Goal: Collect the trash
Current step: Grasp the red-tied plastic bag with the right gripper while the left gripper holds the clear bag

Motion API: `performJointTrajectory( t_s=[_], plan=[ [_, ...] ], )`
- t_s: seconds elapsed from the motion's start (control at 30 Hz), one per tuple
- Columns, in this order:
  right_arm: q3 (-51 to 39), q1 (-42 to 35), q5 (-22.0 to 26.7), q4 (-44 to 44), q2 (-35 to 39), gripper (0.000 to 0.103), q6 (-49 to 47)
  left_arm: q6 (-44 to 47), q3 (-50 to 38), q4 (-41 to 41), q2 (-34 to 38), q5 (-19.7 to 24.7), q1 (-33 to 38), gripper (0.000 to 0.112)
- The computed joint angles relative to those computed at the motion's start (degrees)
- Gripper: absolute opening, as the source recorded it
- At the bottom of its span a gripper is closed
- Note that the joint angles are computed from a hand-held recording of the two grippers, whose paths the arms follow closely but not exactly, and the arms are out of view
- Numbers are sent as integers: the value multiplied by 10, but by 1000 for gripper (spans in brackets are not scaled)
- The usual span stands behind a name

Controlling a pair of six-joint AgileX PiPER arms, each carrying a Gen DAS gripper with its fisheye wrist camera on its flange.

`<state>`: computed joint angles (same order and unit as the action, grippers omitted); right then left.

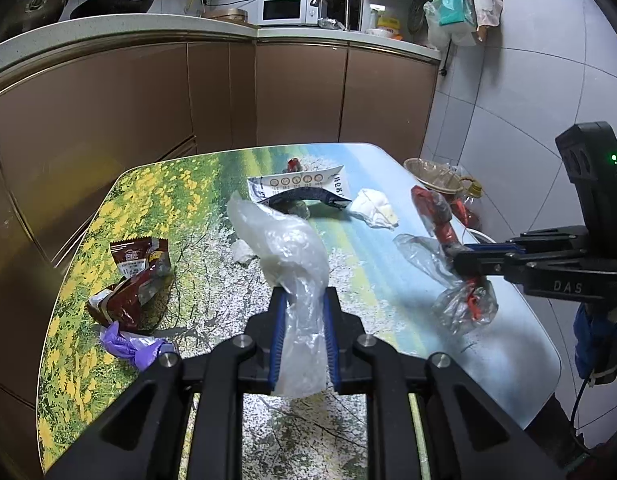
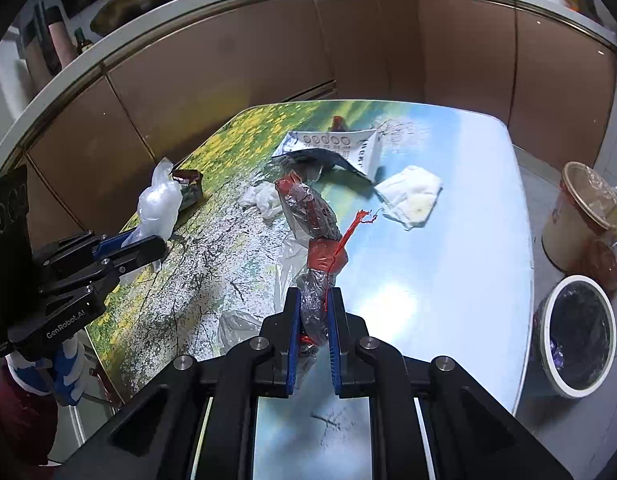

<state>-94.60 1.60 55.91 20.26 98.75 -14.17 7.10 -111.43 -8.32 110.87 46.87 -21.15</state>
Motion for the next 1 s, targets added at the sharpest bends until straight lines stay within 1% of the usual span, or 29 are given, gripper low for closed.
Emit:
performJointTrajectory(
  t_s=[0.17,0.33,0.63,0.8,0.9,1.0],
  plan=[
    [22,-8,-6,7,-22,13,-4,-13,21,14,-19,-9,-9,17],
    [38,-16,-13,17,-34,13,-13,-41,38,54,-35,-17,-28,17],
    [81,-63,-20,74,-66,13,-64,-102,26,134,-32,-1,-73,17],
    [120,-101,-33,116,-91,13,-111,-133,-2,178,-19,28,-107,17],
    [143,-125,-36,140,-105,13,-143,-145,-42,209,2,56,-133,17],
    [168,-161,-33,174,-117,13,-185,-145,-107,220,37,95,-154,17]
  ],
)
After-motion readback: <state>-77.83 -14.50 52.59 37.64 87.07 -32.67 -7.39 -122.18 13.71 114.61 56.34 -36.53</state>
